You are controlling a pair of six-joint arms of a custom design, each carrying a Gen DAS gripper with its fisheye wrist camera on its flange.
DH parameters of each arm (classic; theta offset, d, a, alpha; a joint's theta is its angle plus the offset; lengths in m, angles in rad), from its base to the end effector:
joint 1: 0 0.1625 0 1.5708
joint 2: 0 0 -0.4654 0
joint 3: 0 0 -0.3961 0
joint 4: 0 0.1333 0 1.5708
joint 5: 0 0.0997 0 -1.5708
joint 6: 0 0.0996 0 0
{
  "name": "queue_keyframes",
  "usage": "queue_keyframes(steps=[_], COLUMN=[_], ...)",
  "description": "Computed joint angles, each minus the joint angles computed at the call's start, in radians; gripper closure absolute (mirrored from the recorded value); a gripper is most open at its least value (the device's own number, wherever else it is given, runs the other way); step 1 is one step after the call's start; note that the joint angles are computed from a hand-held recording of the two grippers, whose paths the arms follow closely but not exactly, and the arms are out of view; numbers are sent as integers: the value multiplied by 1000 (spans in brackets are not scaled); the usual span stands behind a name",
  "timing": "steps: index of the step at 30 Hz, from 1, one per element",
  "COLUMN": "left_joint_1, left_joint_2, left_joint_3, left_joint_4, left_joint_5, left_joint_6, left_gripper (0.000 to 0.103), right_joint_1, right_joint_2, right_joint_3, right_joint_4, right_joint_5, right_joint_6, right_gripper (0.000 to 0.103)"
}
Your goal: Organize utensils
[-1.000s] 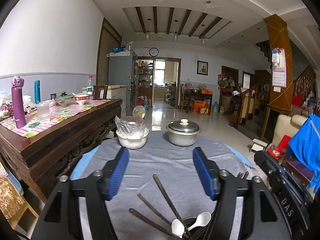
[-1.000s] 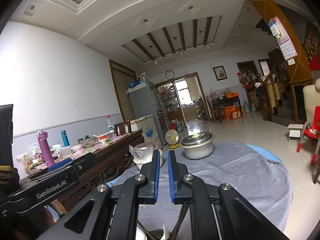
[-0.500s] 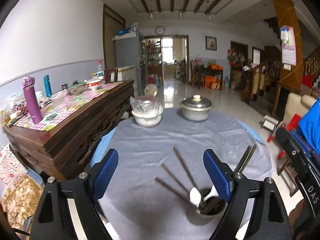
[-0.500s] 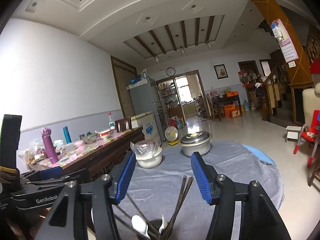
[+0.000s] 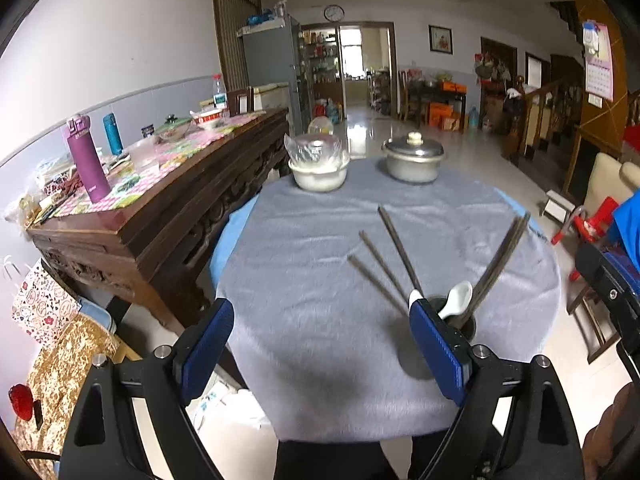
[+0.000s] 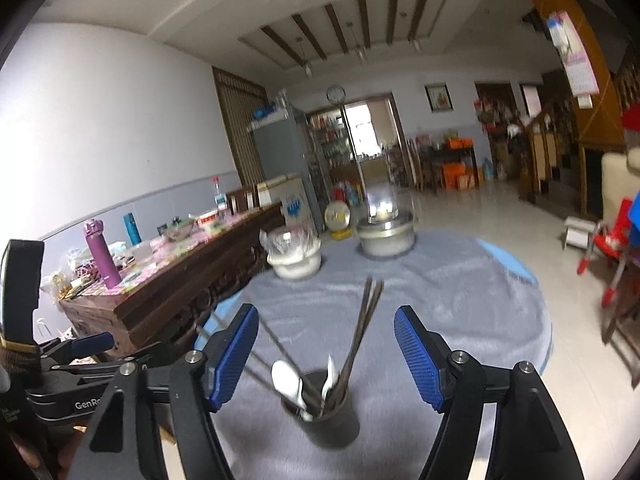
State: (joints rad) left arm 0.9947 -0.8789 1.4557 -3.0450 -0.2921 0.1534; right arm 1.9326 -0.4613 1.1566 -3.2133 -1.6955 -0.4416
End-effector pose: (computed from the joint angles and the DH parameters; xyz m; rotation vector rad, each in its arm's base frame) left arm -0.1969 -0.7229 0.3649 0.0398 1.8962 -1.1191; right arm 0.4173 -0.7609 0.1391 0.9641 -2.4879 1.3590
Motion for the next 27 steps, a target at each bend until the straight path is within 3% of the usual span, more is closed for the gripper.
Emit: queue_keyframes(steps=[10,15,27], left_joint_1=[-10,-10,-14], left_joint_2=[-27,-46,-44], left_joint_3=[75,99,103], left_joint_4=[52,72,50], left_joint_5=[73,71,79], left_joint_6=[-117,-170,-154], left_gripper=[13,13,13], right_joint_1=[2,9,17], right_joint_2=[-35,-39,-33], right_joint_3=[85,100,88], right_joint_4=[78,113,162], right_joint_5=[-85,-110,-132], right_joint_6=[40,41,60], right_gripper=[29,29,29])
